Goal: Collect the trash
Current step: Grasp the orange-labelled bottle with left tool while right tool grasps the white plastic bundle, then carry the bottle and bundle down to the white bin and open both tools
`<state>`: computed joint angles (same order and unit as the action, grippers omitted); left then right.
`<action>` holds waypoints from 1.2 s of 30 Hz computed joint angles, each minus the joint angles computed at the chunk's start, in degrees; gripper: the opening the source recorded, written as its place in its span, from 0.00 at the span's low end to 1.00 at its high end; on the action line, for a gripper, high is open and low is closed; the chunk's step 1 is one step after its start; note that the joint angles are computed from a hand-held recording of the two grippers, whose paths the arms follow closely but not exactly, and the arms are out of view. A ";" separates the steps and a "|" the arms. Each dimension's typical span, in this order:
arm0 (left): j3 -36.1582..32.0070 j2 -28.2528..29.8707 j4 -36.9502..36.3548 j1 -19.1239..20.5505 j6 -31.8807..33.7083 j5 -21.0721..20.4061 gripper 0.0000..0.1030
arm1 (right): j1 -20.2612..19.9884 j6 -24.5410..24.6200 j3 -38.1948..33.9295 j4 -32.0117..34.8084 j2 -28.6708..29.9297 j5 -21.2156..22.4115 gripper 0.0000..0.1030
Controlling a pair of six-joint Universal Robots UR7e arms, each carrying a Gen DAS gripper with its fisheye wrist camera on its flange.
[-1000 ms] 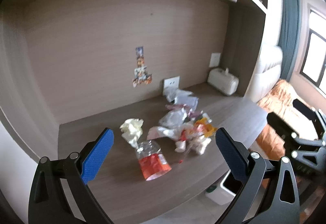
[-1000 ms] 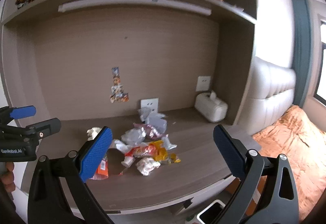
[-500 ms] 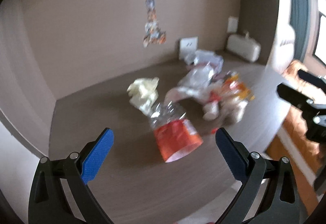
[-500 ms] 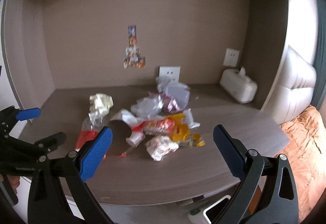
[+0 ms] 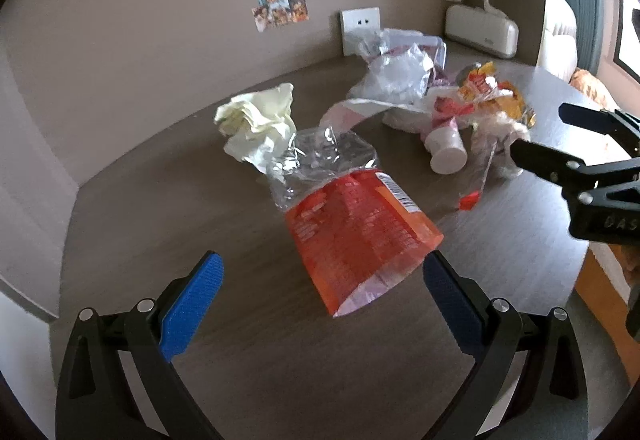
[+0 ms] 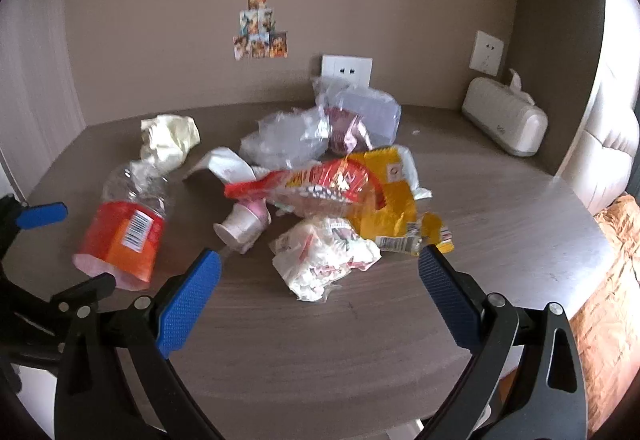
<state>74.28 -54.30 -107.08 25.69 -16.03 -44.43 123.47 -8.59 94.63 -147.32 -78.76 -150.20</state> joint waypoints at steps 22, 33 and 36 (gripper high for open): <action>-4.34 2.75 -4.62 3.95 0.20 -10.14 0.08 | -3.87 -0.86 0.86 1.34 -1.64 7.52 0.51; -8.29 2.52 -0.80 1.19 1.18 -8.94 0.03 | 1.04 6.15 -1.20 7.29 -3.28 4.80 0.51; -9.95 2.31 1.18 -0.02 1.31 -7.97 0.03 | 3.51 7.36 -2.23 8.76 -3.57 3.12 0.51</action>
<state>64.34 -51.99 -105.90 25.68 -14.72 -52.39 126.98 -1.23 92.40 -138.56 -82.33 -147.08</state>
